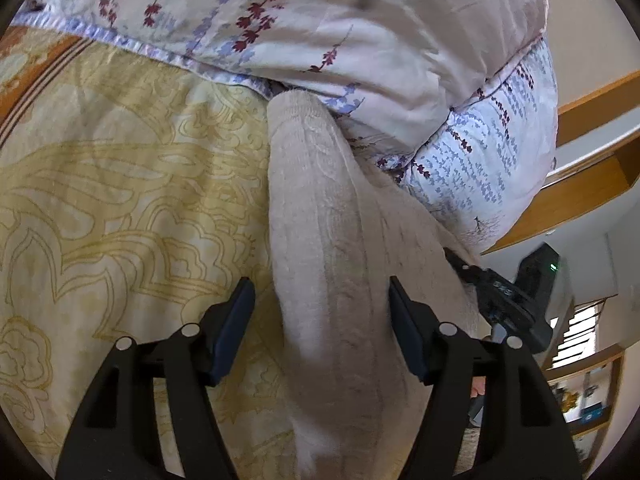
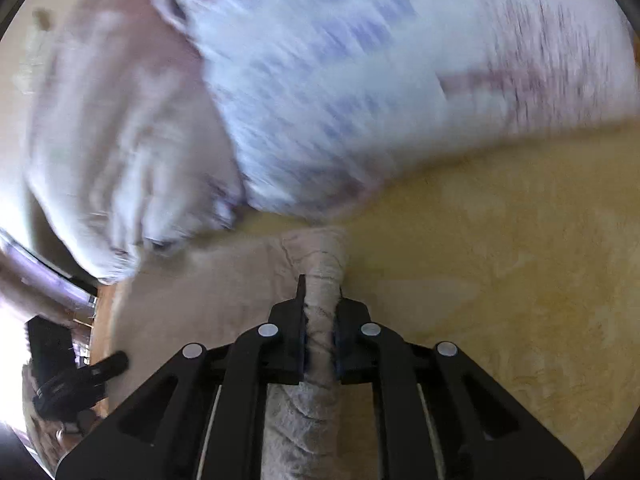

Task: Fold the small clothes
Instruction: 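Lift the strip end with the right gripper and fold it over, release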

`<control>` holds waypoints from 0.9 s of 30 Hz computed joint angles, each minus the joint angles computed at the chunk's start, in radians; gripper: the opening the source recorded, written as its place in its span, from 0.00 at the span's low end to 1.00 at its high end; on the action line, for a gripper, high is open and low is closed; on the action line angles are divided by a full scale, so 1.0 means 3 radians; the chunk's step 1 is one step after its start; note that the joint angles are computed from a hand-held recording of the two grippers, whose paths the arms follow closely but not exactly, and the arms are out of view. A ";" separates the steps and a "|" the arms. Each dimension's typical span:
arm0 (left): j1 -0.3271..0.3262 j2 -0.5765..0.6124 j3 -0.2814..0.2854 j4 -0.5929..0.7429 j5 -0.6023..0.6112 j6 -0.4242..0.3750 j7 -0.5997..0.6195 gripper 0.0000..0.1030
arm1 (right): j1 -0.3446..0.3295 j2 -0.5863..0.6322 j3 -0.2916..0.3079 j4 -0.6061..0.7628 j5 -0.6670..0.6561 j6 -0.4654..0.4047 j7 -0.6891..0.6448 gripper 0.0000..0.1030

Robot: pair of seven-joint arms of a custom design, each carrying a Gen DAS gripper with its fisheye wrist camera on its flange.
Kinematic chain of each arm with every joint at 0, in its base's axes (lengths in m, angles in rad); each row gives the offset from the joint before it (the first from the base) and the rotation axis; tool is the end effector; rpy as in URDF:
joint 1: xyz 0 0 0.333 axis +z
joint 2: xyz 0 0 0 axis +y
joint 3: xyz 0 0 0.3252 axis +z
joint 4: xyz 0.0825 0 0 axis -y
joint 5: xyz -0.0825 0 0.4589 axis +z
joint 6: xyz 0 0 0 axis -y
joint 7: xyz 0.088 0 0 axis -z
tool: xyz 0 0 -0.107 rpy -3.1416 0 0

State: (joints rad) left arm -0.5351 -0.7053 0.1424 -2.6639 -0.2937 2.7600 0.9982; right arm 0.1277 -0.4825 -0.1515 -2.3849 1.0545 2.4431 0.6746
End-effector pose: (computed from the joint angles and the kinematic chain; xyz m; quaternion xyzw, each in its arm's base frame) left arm 0.4186 -0.1578 0.5199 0.7653 -0.5002 0.4038 0.0322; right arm 0.5146 -0.0167 0.5394 -0.6732 0.5503 -0.0614 0.4902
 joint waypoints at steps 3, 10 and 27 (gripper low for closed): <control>0.0099 0.0013 -0.0107 0.0042 0.0096 -0.0109 -0.0082 0.66 | -0.0013 -0.0073 -0.0036 -0.0012 -0.0025 -0.0089 -0.0020 0.11; 0.0069 -0.0411 -0.0144 -0.0193 0.0153 -0.0182 -0.0099 0.66 | -0.0211 -0.0570 -0.0275 -0.0367 -0.0113 -0.0616 -0.0232 0.50; 0.0534 -0.0629 -0.0977 -0.0095 0.1358 -0.0725 -0.0796 0.72 | -0.0051 -0.1445 -0.0109 -0.1118 -0.0311 0.0534 -0.0419 0.32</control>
